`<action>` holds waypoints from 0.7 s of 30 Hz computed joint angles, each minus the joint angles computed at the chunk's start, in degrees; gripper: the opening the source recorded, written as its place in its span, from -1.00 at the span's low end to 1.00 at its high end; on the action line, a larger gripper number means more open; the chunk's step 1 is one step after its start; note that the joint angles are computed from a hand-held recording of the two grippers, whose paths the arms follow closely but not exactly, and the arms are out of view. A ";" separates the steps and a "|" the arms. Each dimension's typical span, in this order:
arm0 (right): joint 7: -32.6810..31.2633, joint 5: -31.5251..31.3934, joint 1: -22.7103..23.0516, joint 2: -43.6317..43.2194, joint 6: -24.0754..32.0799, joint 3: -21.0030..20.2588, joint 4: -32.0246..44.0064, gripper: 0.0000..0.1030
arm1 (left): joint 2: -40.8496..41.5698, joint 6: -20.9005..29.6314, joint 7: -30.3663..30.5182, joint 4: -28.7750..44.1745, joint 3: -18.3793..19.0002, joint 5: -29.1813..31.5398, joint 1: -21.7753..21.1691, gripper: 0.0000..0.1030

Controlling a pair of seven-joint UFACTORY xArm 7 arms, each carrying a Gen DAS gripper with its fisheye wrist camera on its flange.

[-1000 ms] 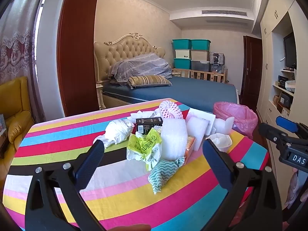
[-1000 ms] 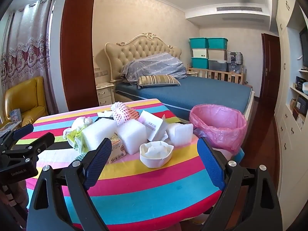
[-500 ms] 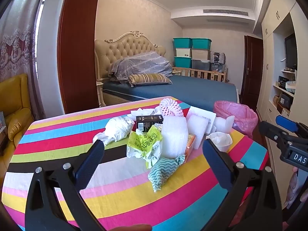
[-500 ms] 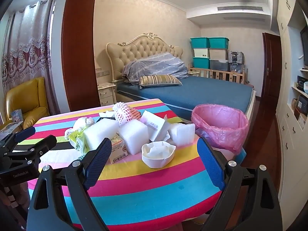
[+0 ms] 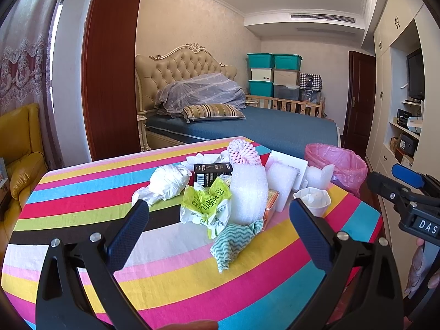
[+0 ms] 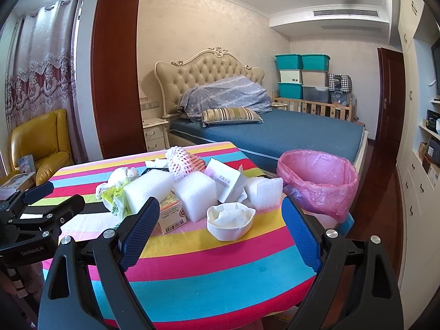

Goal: Collect trash

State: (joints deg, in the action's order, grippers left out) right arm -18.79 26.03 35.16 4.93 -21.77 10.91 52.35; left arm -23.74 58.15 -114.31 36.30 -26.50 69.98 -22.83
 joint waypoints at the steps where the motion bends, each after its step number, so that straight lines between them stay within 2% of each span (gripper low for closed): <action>1: 0.04 0.01 0.01 0.04 -0.06 0.00 0.02 0.65 | 0.03 0.11 -0.09 0.03 -0.10 -0.04 -0.05 0.92; 21: 1.36 -0.79 -0.11 0.11 0.41 -0.17 -0.09 0.65 | -0.14 -0.27 -0.19 -0.16 0.13 -0.16 -0.09 0.92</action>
